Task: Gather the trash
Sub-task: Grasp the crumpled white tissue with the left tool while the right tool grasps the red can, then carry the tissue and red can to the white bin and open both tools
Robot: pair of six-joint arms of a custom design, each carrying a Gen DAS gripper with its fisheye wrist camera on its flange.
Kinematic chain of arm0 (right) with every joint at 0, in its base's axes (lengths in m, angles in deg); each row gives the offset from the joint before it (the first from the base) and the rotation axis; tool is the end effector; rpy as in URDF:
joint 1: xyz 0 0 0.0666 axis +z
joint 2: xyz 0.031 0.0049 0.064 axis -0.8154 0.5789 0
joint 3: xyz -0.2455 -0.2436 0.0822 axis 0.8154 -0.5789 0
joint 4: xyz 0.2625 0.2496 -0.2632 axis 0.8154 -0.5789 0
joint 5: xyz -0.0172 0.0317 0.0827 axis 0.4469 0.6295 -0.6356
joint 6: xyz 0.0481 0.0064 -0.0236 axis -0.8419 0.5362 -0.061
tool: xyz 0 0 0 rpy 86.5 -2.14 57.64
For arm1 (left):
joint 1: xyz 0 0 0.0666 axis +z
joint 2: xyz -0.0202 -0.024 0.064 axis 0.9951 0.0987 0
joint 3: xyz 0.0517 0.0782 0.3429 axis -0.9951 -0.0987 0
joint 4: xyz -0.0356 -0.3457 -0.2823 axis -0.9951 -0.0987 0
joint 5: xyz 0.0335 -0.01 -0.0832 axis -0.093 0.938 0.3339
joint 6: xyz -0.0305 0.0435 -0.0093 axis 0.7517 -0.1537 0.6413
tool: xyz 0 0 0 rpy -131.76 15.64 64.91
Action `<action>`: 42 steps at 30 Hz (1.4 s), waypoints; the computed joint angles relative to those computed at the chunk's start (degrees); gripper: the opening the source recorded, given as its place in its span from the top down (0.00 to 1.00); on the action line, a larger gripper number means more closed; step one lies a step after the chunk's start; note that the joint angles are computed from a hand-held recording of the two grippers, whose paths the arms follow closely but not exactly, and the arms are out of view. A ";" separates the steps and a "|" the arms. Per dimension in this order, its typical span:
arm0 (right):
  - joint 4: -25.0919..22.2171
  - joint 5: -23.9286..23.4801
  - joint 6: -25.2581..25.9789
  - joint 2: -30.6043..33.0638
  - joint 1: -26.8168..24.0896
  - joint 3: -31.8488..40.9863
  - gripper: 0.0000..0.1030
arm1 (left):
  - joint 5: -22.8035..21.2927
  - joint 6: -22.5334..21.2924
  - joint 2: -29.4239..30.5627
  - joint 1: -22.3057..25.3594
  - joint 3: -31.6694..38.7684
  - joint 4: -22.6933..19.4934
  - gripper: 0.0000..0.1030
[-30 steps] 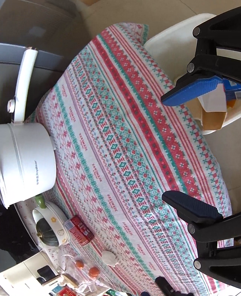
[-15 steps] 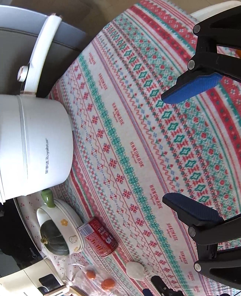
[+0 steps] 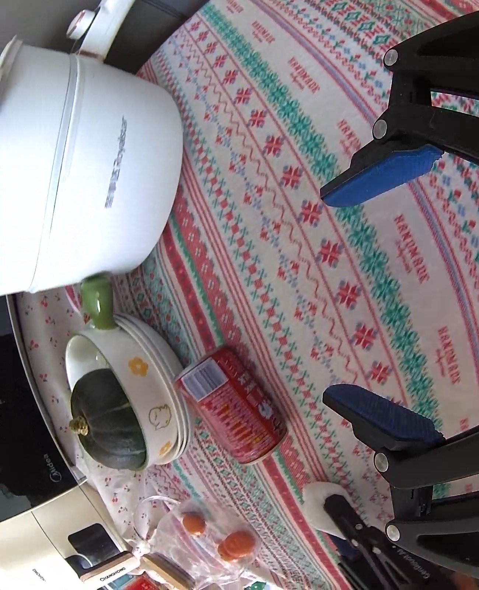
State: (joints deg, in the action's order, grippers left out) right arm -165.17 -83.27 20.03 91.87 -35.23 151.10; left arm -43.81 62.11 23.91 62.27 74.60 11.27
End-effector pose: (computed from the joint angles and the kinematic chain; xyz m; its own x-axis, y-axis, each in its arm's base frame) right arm 0.5526 0.1926 0.5490 -0.8365 0.0966 -0.5393 -0.0026 0.9836 0.1803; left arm 0.5572 -0.2286 0.4772 -0.7697 0.0197 -0.6381 0.2103 0.9516 -0.2242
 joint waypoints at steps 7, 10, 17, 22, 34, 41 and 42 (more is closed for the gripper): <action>1.09 -2.04 -5.40 7.72 2.76 8.95 0.19 | 1.22 2.08 -6.11 2.81 -6.63 2.82 0.76; 0.78 -2.31 -8.64 11.45 3.12 13.04 0.19 | 1.43 2.03 -7.59 3.88 -8.13 2.94 0.76; 2.89 -6.29 -21.70 16.50 2.12 16.95 0.19 | 3.30 3.27 -9.89 5.90 -11.13 3.40 0.76; 1.46 -5.87 -22.80 18.83 2.70 20.11 0.32 | 3.92 4.62 -9.97 6.30 -11.56 2.25 0.76; -2.46 -10.04 -14.27 3.99 1.29 4.71 0.36 | 1.01 5.41 -12.23 1.49 -7.26 -7.28 0.76; -4.39 -13.15 -7.58 -7.50 -0.84 -4.77 0.36 | -4.09 3.86 -12.89 -4.84 -2.43 -14.30 0.76; -4.34 -13.37 -6.33 -9.14 -1.18 -6.06 0.36 | -5.03 3.51 -12.69 -5.86 -1.46 -15.32 0.76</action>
